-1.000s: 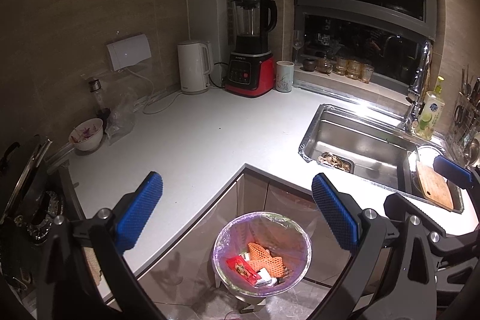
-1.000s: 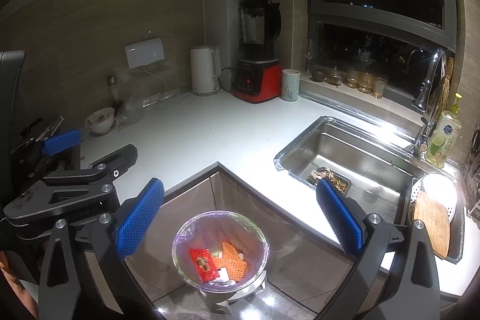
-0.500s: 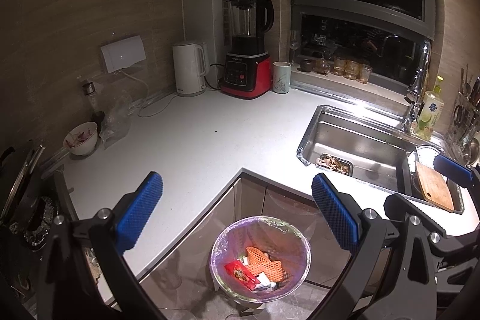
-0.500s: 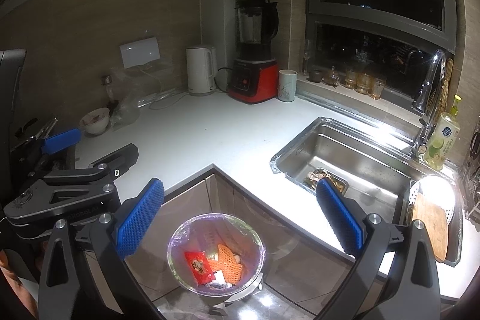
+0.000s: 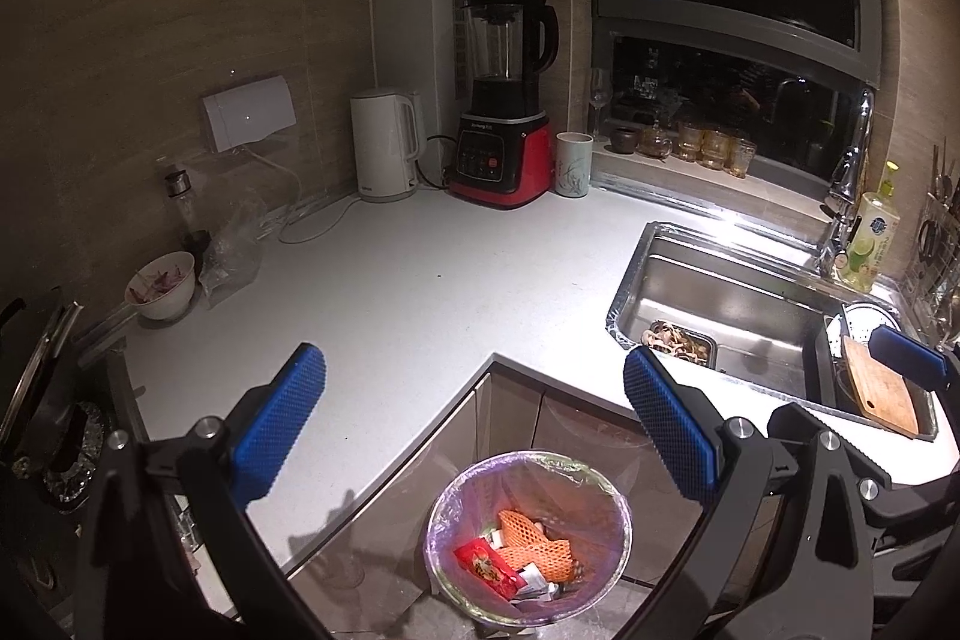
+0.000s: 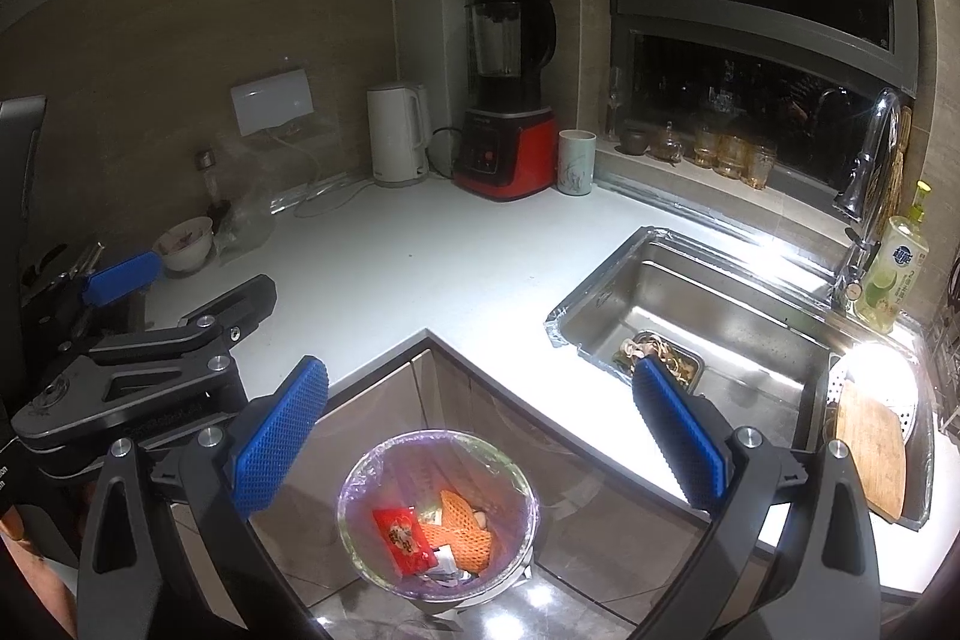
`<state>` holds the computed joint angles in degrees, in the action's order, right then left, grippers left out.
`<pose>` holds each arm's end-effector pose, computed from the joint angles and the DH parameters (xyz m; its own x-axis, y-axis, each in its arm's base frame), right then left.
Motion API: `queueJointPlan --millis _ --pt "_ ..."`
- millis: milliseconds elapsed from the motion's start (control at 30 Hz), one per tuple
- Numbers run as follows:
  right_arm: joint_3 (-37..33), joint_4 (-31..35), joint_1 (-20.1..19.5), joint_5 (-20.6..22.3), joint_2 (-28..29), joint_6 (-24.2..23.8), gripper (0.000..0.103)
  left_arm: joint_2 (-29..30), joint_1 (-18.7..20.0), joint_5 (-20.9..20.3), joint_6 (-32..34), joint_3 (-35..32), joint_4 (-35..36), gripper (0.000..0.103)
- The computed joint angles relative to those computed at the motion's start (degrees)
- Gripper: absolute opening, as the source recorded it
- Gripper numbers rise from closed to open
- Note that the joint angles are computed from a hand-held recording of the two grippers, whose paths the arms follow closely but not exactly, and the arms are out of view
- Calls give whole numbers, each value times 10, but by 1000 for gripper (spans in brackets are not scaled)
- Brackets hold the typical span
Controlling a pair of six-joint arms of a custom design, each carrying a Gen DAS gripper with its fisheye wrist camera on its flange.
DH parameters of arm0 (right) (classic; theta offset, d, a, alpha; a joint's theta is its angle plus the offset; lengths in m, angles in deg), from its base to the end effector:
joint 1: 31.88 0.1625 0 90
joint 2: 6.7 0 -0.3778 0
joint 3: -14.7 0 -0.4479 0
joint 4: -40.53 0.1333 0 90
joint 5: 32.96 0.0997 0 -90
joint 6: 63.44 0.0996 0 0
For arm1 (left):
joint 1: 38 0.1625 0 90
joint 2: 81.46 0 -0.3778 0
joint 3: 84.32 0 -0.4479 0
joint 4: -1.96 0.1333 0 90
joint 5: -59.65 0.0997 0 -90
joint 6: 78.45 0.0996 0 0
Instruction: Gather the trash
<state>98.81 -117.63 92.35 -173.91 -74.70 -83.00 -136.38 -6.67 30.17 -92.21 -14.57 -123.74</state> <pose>0.4303 -0.5329 0.4285 -0.6996 -0.0271 0.7140 -0.6157 0.5300 -0.5831 -0.5354 -0.5835 0.3468 -0.6957 0.1361 -0.7053 0.6514 0.5335 -0.5395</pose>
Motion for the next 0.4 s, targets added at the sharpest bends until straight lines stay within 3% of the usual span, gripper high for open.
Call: queueJointPlan --millis 400 --pt "-42 6 -12 -10 41 4 101 25 29 -42 32 -44 11 95"
